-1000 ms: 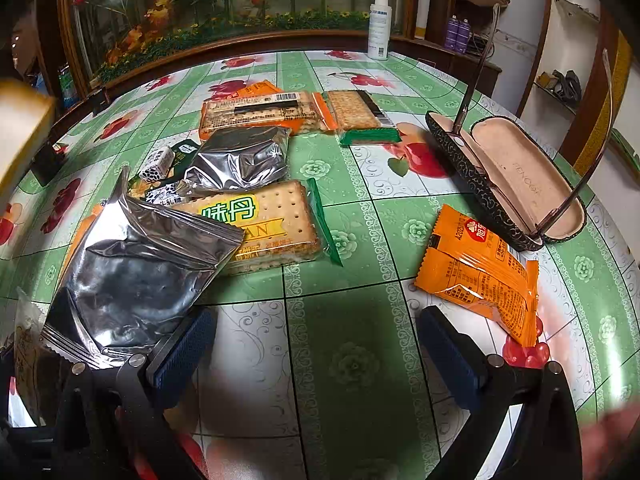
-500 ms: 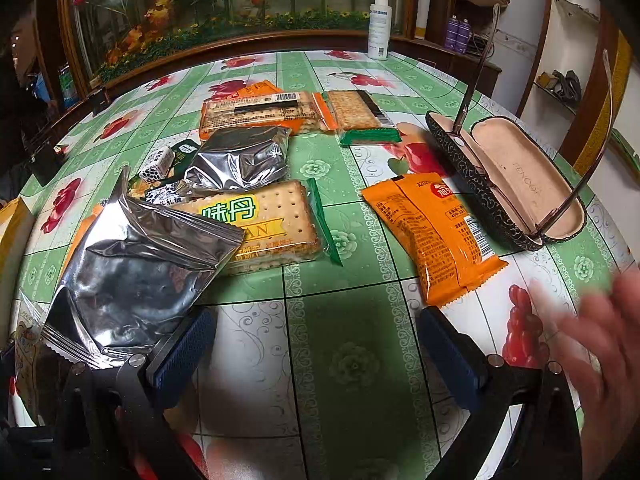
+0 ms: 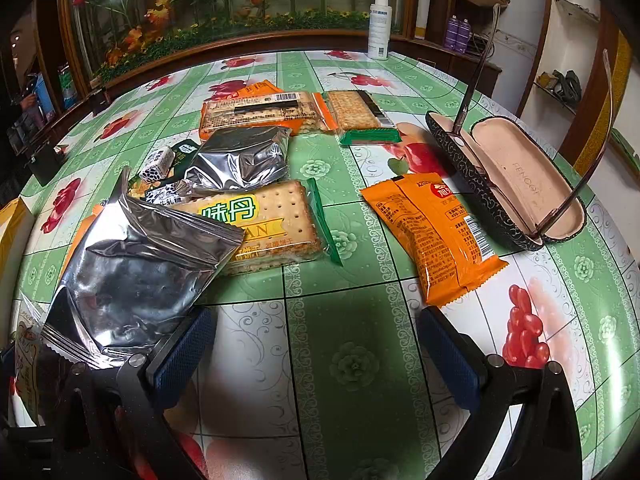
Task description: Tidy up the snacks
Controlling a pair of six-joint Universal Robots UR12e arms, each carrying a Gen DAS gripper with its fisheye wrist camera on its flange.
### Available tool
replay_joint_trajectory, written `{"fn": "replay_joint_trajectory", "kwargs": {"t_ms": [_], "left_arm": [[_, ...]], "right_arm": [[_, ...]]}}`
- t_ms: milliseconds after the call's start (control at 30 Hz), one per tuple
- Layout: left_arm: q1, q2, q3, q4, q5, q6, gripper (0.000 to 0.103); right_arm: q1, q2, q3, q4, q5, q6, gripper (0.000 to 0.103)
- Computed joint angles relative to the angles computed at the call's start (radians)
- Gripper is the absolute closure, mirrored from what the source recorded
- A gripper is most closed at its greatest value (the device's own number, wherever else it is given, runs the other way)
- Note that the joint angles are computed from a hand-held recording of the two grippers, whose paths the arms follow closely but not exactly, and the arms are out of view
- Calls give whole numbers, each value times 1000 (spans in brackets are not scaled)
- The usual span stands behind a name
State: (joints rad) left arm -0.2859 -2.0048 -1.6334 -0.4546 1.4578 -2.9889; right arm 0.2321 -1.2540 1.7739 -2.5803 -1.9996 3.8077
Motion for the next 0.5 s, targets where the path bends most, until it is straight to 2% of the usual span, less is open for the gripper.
{"fn": "replay_joint_trajectory", "kwargs": {"t_ms": [300,400,500], "left_arm": [[0,0,0,0,0,2,0],[0,1,-1,1,-1,1,0],[0,1,-1,1,0,1,0]], "right_arm": [[-2,-3,7,-13,11,-15,1],[-17,-22,35,-59,70,-53,1],[-33,-58,81,-113,151,-50,1]]}}
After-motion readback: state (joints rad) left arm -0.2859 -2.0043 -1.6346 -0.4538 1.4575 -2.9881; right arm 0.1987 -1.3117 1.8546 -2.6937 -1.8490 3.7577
